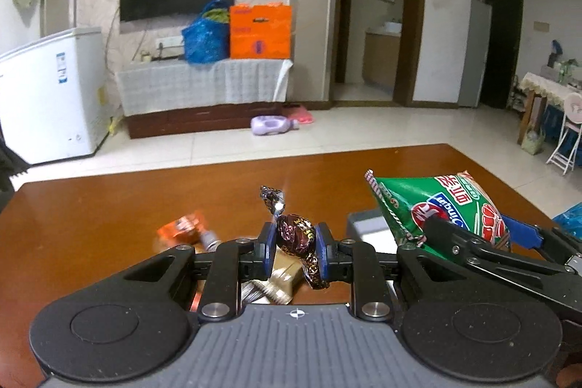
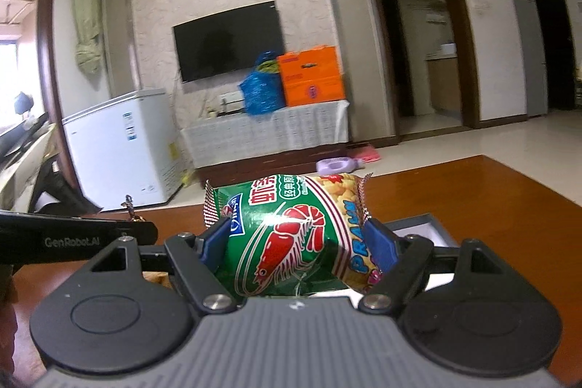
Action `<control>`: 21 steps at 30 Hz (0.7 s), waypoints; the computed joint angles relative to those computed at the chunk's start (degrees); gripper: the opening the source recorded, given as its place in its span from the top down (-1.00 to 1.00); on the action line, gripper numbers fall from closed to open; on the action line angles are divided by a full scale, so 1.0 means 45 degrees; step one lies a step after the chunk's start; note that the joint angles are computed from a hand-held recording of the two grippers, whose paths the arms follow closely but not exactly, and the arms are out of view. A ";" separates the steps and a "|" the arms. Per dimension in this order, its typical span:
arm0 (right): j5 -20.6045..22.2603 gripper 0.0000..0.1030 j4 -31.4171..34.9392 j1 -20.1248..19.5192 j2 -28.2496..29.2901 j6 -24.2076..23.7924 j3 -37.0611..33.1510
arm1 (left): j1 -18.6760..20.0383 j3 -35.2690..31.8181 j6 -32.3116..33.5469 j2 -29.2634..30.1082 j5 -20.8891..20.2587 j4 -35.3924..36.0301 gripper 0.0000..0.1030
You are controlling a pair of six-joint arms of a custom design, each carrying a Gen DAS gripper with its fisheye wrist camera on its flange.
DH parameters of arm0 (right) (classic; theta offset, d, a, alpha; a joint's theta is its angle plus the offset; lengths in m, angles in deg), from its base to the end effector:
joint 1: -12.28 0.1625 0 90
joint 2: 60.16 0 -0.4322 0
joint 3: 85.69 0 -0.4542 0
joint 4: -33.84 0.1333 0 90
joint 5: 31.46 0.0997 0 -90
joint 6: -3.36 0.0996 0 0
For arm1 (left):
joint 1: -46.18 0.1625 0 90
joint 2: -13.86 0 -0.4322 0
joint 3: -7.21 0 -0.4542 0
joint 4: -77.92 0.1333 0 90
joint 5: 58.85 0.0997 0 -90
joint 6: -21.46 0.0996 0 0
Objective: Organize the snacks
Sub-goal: 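Carry the chocolate and the green chip bag over the white tray with both grippers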
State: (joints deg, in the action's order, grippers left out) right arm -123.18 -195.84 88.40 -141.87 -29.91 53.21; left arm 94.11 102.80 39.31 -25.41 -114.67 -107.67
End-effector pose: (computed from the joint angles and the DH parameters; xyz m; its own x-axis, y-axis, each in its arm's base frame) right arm 0.0257 -0.4392 0.2943 -0.8225 0.1550 0.5472 -0.5022 0.2535 -0.8268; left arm -0.3391 -0.6582 0.0574 -0.6523 0.4525 -0.6080 0.7550 0.4580 -0.4692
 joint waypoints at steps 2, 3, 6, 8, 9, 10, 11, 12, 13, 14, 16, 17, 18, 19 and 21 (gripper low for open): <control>0.0077 -0.53 0.0208 -0.0276 -0.0340 0.0110 -0.0026 | 0.0024 -0.0218 0.0104 0.0249 -0.0225 -0.0170 0.53; 0.0133 -0.53 0.0305 -0.0424 -0.0485 0.0138 -0.0052 | 0.0050 -0.0388 0.0111 0.0416 -0.0383 -0.0205 0.53; 0.0179 -0.53 0.0635 -0.0879 -0.0899 0.0249 -0.0191 | 0.0150 -0.0784 0.0027 0.0792 -0.0908 -0.0143 0.53; 0.0141 -0.53 0.0884 -0.1121 -0.1123 0.0391 -0.0322 | 0.0243 -0.1148 0.0170 0.1115 -0.1358 -0.0002 0.53; 0.0112 -0.53 0.0998 -0.1223 -0.1192 0.0446 -0.0414 | 0.0281 -0.1254 0.0312 0.1255 -0.1556 -0.0029 0.53; 0.0107 -0.53 0.1113 -0.1369 -0.1280 0.0482 -0.0481 | 0.0308 -0.1395 0.0511 0.1413 -0.1693 -0.0044 0.53; 0.0115 -0.53 0.1222 -0.1494 -0.1331 0.0483 -0.0556 | 0.0344 -0.1517 0.0671 0.1560 -0.1800 -0.0070 0.53; 0.0030 -0.53 0.1264 -0.1560 -0.1233 0.0444 -0.0715 | 0.0393 -0.1685 0.0773 0.1710 -0.1898 -0.0035 0.53; -0.0054 -0.53 0.1366 -0.1644 -0.1174 0.0363 -0.0877 | 0.0445 -0.1897 0.0776 0.1880 -0.1996 0.0035 0.53; -0.0123 -0.53 0.1423 -0.1696 -0.1080 0.0289 -0.1027 | 0.0487 -0.2114 0.0679 0.2030 -0.2076 0.0174 0.53; -0.0301 -0.53 0.1388 -0.1738 -0.0763 0.0085 -0.1417 | 0.0656 -0.2482 0.0368 0.2200 -0.2459 0.0629 0.53; -0.0388 -0.53 0.1378 -0.1736 -0.0609 0.0030 -0.1597 | 0.0737 -0.2662 0.0223 0.2292 -0.2658 0.0857 0.53; -0.0354 -0.53 0.1445 -0.1828 -0.0609 0.0023 -0.1684 | 0.0810 -0.2732 0.0107 0.2297 -0.2857 0.1061 0.53; -0.0494 -0.53 0.1423 -0.1750 -0.0323 0.0042 -0.1912 | 0.0909 -0.2791 -0.0095 0.2297 -0.3133 0.1299 0.53; -0.0602 -0.53 0.1673 -0.1755 -0.0185 0.0039 -0.2083 | 0.1073 -0.2849 -0.0313 0.2320 -0.3579 0.1620 0.53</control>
State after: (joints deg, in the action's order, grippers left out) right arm -125.89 -188.31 80.51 -142.70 -29.73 43.84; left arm 98.94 89.98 37.90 -14.97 -130.78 -100.38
